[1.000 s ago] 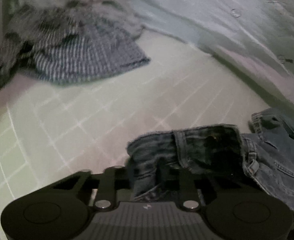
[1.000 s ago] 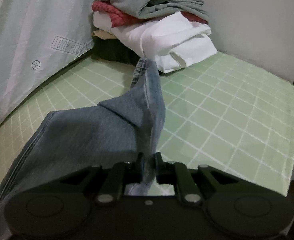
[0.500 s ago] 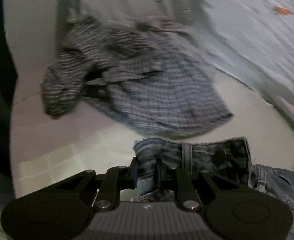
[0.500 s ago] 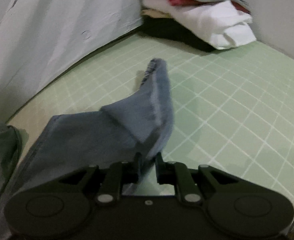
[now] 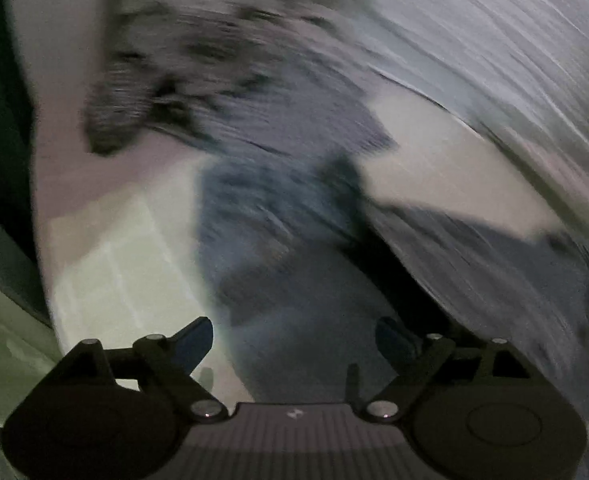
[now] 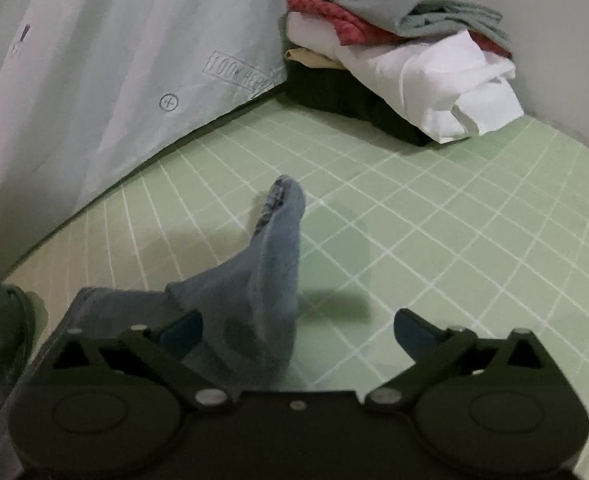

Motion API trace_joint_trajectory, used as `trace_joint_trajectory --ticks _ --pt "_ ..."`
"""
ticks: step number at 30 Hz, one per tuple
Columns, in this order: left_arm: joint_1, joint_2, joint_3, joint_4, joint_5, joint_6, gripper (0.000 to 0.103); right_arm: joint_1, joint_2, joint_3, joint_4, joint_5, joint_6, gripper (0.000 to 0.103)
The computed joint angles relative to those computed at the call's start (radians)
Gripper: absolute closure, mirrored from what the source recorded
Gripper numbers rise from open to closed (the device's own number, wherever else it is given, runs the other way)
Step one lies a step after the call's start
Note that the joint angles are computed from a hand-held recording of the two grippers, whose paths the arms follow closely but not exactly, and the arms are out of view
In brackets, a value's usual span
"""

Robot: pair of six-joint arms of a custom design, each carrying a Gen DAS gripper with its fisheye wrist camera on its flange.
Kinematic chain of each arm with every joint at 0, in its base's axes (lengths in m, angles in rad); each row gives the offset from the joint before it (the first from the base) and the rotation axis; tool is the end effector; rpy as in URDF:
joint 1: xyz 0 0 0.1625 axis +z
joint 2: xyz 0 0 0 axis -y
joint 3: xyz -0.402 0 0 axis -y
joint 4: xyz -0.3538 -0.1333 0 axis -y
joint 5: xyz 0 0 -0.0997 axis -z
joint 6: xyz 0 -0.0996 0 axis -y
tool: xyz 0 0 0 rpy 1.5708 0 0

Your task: Fold clothes

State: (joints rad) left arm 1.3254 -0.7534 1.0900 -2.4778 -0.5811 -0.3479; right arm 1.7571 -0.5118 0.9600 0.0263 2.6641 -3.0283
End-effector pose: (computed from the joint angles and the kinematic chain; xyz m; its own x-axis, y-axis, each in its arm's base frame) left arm 0.0301 -0.7710 0.3285 -0.6734 -0.5646 -0.4773 -0.0267 0.6638 -0.7475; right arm 0.1671 -0.6447 0.0965 -0.6037 0.7376 0.3026 -0.0165 0.3680 -0.9297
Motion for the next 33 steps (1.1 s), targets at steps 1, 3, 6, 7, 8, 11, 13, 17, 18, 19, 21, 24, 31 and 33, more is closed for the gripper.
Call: trace_joint_trajectory --ticks 1,3,6,7,8,11,13,17,18,19,21,24,31,33 --pt "-0.01 -0.015 0.033 -0.002 -0.033 0.013 0.014 -0.007 -0.015 0.019 -0.006 -0.012 -0.001 0.0" --pt "-0.035 -0.034 0.104 -0.026 -0.072 0.055 0.014 -0.024 -0.04 0.035 0.003 -0.036 -0.014 0.0" --pt "-0.071 -0.022 0.16 -0.021 -0.071 0.106 0.014 -0.061 -0.095 0.073 -0.017 -0.112 -0.025 0.0" --pt "-0.08 -0.015 0.17 -0.006 -0.083 0.106 0.014 -0.075 -0.106 0.072 -0.012 -0.143 -0.021 0.0" --pt "-0.088 -0.008 0.176 0.011 -0.101 0.104 0.014 -0.089 -0.114 0.064 0.003 -0.178 -0.013 0.0" --pt "-0.103 0.019 0.178 0.041 -0.152 0.104 0.014 -0.135 -0.102 -0.032 0.144 -0.304 0.047 0.0" --pt "-0.114 0.056 0.149 0.087 -0.14 0.085 0.013 -0.156 -0.041 -0.185 0.318 -0.345 0.09 0.001" --pt "-0.123 0.122 0.077 0.183 -0.09 0.041 0.013 -0.176 0.05 -0.382 0.522 -0.38 0.172 0.015" --pt "-0.124 0.132 0.066 0.197 -0.091 0.044 0.012 -0.179 0.057 -0.396 0.539 -0.393 0.189 0.019" --pt "-0.124 0.141 0.054 0.21 -0.092 0.047 0.009 -0.181 0.054 -0.387 0.537 -0.405 0.205 0.025" --pt "-0.12 0.162 0.016 0.262 -0.091 0.038 0.007 -0.184 0.037 -0.346 0.508 -0.425 0.226 0.032" --pt "-0.114 0.187 -0.048 0.354 -0.095 0.031 0.002 -0.186 0.018 -0.3 0.475 -0.434 0.251 0.074" --pt "-0.101 0.204 -0.097 0.383 -0.125 0.1 0.0 -0.16 -0.077 -0.107 0.247 -0.43 0.207 0.096" --pt "-0.1 0.201 -0.09 0.371 -0.129 0.125 0.0 -0.141 -0.133 -0.014 0.128 -0.427 0.153 0.097"
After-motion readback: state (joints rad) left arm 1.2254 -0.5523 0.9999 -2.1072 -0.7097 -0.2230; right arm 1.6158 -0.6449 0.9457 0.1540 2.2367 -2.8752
